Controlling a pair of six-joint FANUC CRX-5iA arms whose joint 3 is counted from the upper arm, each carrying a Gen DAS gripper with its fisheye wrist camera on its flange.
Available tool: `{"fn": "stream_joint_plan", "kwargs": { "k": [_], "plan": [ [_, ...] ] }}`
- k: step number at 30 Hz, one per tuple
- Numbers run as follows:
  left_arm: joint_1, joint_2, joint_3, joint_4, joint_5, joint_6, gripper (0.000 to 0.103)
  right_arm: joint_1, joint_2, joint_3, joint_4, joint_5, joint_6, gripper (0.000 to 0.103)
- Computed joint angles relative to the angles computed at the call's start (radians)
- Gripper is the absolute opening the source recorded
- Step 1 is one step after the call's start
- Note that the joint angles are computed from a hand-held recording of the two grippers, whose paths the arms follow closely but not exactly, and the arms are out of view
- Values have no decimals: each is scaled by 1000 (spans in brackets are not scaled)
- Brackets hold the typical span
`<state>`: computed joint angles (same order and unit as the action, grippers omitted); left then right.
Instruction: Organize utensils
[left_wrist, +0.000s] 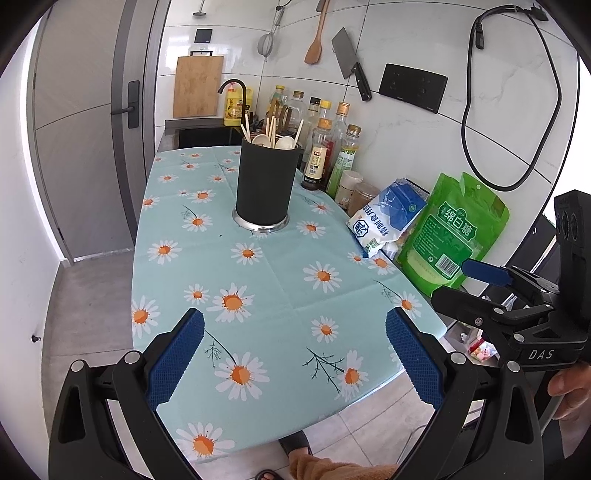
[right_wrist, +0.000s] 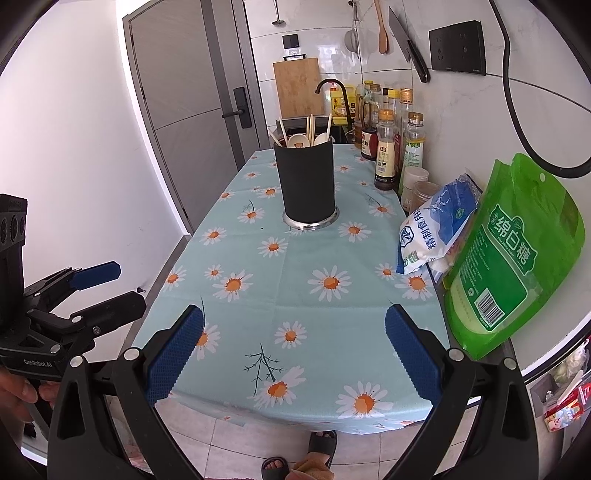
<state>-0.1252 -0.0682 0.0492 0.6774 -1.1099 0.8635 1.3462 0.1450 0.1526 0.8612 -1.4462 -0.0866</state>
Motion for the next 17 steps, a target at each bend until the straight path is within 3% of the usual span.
{"fn": "stream_joint_plan", "kwargs": {
  "k": [17],
  "plan": [
    [-14,6,15,-13,-16,14,96,1,4,6,5,-6,4,98]
  ]
}}
